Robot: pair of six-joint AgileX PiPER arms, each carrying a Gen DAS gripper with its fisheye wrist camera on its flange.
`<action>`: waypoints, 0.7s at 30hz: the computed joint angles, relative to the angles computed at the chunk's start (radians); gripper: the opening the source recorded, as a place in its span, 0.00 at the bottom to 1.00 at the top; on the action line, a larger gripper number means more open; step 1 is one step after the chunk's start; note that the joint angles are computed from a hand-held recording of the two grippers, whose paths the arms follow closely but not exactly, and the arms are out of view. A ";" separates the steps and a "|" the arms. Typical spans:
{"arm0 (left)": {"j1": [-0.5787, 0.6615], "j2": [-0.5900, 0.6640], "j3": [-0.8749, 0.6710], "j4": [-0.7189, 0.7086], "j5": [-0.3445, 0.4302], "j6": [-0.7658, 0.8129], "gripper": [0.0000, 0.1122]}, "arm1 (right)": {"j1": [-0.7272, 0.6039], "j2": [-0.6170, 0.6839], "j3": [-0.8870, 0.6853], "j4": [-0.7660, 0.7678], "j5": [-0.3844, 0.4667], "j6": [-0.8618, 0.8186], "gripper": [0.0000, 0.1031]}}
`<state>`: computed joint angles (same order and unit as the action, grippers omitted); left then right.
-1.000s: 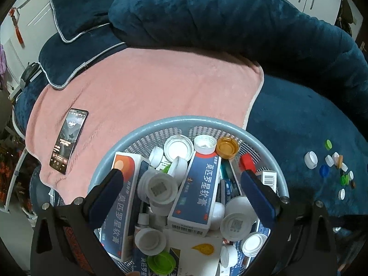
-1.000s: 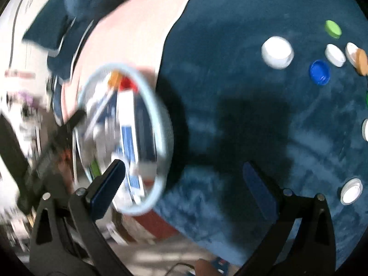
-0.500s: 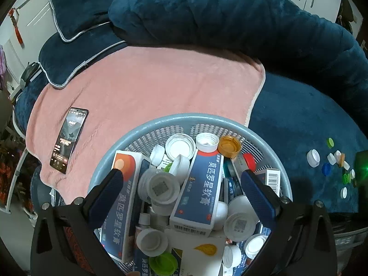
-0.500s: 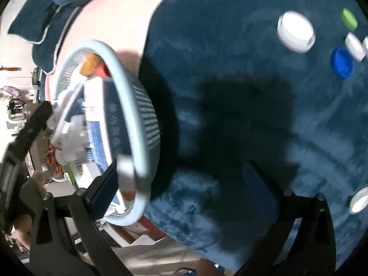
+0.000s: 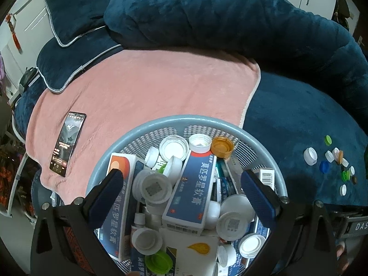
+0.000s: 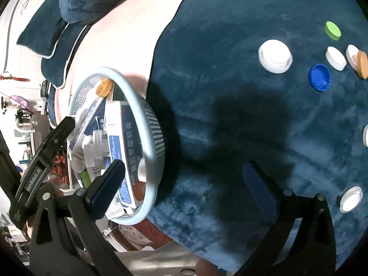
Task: Organize objects
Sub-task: 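Bring both open tools back over the remaining caps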
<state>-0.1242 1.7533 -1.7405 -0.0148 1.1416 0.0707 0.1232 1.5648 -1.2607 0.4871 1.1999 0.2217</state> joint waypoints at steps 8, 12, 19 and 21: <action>-0.040 -0.008 -0.002 0.026 0.009 -0.023 0.91 | -0.028 -0.054 0.037 -0.034 -0.035 0.012 1.00; -0.071 -0.014 -0.002 0.036 0.014 -0.031 0.91 | -0.045 -0.105 0.060 -0.062 -0.087 0.025 1.00; -0.158 -0.005 -0.008 0.031 0.029 -0.044 0.91 | -0.137 -0.178 0.131 -0.101 -0.134 0.015 1.00; -0.189 0.002 -0.016 0.017 0.035 -0.048 0.91 | -0.200 -0.194 0.155 -0.139 -0.131 0.024 1.00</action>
